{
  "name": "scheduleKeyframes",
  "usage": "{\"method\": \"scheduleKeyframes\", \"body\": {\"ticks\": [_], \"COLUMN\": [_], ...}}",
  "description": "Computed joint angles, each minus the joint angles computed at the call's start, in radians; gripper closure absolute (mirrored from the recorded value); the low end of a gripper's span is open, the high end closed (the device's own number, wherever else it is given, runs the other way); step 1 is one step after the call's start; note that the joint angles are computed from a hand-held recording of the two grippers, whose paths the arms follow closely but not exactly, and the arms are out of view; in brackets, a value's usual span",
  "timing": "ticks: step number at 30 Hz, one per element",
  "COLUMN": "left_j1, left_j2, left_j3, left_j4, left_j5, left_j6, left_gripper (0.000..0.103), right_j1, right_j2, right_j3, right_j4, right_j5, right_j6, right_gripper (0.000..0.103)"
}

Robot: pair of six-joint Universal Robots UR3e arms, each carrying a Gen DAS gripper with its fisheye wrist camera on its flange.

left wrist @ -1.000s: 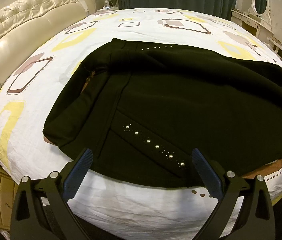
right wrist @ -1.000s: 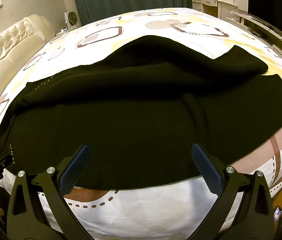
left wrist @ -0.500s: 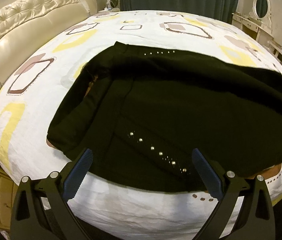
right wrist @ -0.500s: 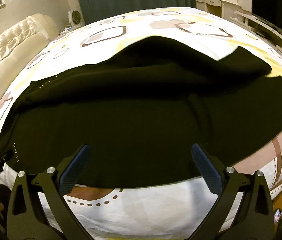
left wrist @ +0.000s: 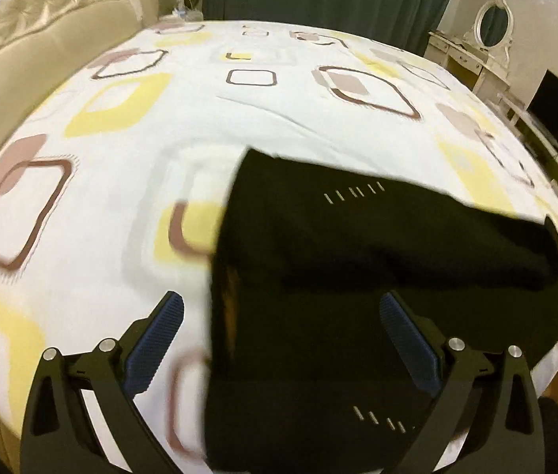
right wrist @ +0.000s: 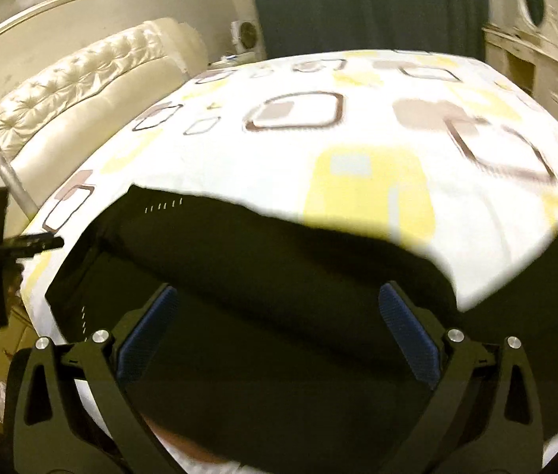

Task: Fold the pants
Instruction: 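Grasp the pants edge with both grippers and lift it off the bed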

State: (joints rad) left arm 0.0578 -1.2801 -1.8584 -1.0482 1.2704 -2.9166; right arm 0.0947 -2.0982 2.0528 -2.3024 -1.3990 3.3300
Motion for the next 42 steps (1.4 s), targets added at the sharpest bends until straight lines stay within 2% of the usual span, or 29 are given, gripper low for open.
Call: {"method": "scheduleKeyframes", "body": {"ticks": [2, 5, 9, 11, 14, 16, 20, 23, 25, 26, 27, 28, 29, 35, 42], "left_j1": [0.033, 0.023, -0.005, -0.012, -0.010, -0.018, -0.059, -0.085, -0.091, -0.094, -0.093, -0.091, -0.091, -0.108, -0.062], "left_j2": [-0.143, -0.365, -0.630, -0.692, -0.782, -0.829, -0.837, -0.856, -0.856, -0.857, -0.857, -0.859, -0.856, -0.863, -0.686], "left_j3": [0.096, 0.247, 0.509, 0.580, 0.726, 0.810, 0.817, 0.837, 0.840, 0.848, 0.854, 0.866, 0.869, 0.915, 0.768], "left_j4": [-0.001, 0.024, -0.098, -0.133, -0.275, -0.363, -0.335, -0.299, -0.283, -0.283, -0.290, -0.309, -0.319, -0.329, -0.291], "left_j5": [-0.055, -0.075, -0.080, -0.088, -0.139, -0.147, -0.093, -0.026, 0.008, 0.023, 0.023, 0.011, 0.005, 0.022, -0.045], "left_j6": [0.018, 0.024, 0.042, 0.051, 0.080, 0.095, 0.124, 0.111, 0.078, 0.066, 0.066, 0.073, 0.076, 0.085, 0.105], "left_gripper": [0.004, 0.004, 0.005, 0.005, 0.005, 0.005, 0.006, 0.048, 0.059, 0.067, 0.076, 0.081, 0.091, 0.096, 0.096], "right_j1": [-0.068, -0.109, -0.060, -0.051, -0.014, -0.010, 0.020, 0.037, 0.036, 0.031, 0.023, 0.020, 0.018, 0.058, 0.081], "right_j2": [0.127, 0.364, 0.650, 0.747, 0.857, 0.907, 0.944, 0.923, 0.907, 0.893, 0.881, 0.875, 0.864, 0.838, 0.717], "right_j3": [-0.104, -0.283, -0.524, -0.614, -0.734, -0.785, -0.811, -0.766, -0.728, -0.703, -0.681, -0.669, -0.656, -0.636, -0.590], "right_j4": [0.044, 0.128, 0.246, 0.308, 0.380, 0.419, 0.426, 0.370, 0.330, 0.311, 0.299, 0.293, 0.286, 0.226, 0.153], "right_j5": [0.057, 0.121, 0.089, 0.112, 0.076, 0.081, 0.037, 0.018, 0.032, 0.055, 0.082, 0.093, 0.099, 0.035, 0.002], "right_j6": [-0.078, -0.153, -0.204, -0.238, -0.266, -0.282, -0.277, -0.255, -0.250, -0.252, -0.248, -0.245, -0.245, -0.243, -0.229], "right_gripper": [0.002, 0.002, 0.002, 0.003, 0.008, 0.022, 0.026, 0.040, 0.066, 0.074, 0.088, 0.092, 0.092, 0.095, 0.095]}}
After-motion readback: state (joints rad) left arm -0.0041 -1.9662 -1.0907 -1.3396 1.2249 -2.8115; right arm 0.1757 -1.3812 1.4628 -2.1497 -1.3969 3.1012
